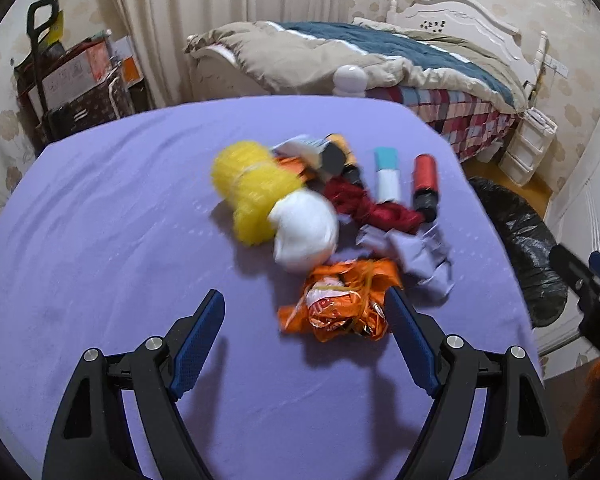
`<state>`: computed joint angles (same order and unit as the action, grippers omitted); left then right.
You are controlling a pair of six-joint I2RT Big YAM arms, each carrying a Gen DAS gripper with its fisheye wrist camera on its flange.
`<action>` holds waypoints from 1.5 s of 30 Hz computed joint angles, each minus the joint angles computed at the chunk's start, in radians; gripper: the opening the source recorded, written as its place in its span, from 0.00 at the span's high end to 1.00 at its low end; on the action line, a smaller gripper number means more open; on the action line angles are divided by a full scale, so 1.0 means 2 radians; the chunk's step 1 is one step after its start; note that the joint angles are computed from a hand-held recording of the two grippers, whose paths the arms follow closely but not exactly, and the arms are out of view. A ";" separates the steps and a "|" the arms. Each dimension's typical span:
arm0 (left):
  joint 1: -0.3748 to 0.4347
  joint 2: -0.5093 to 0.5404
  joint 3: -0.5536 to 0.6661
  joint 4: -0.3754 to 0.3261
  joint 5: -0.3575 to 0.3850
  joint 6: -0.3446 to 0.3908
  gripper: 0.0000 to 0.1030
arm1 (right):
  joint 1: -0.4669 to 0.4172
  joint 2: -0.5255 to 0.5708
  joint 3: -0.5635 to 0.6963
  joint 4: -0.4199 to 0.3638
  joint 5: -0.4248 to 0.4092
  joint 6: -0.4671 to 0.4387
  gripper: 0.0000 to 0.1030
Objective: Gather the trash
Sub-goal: 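Move both grippers back to the table toward the orange wrapper and lavender cloth, then grasp the orange snack wrapper with the left gripper while the right gripper grasps the lavender cloth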
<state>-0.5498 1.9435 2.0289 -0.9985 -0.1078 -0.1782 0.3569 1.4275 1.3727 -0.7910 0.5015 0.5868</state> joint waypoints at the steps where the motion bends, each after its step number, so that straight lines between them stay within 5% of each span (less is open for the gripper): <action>1: 0.002 -0.005 -0.009 0.003 0.000 0.000 0.23 | 0.000 0.001 0.000 0.001 -0.002 -0.001 0.09; 21: 0.004 -0.009 -0.022 0.028 0.018 0.011 0.23 | 0.013 0.011 0.013 0.001 -0.006 -0.008 0.09; 25: 0.007 -0.017 -0.034 0.039 0.039 0.020 0.43 | 0.013 0.012 0.014 0.003 -0.010 -0.015 0.09; 39: 0.028 -0.063 -0.091 0.066 0.058 0.027 0.45 | 0.033 0.048 0.047 0.008 -0.036 -0.045 0.09; 45: 0.040 -0.068 -0.101 0.084 0.023 0.032 0.45 | 0.038 0.086 0.088 -0.006 -0.063 -0.067 0.26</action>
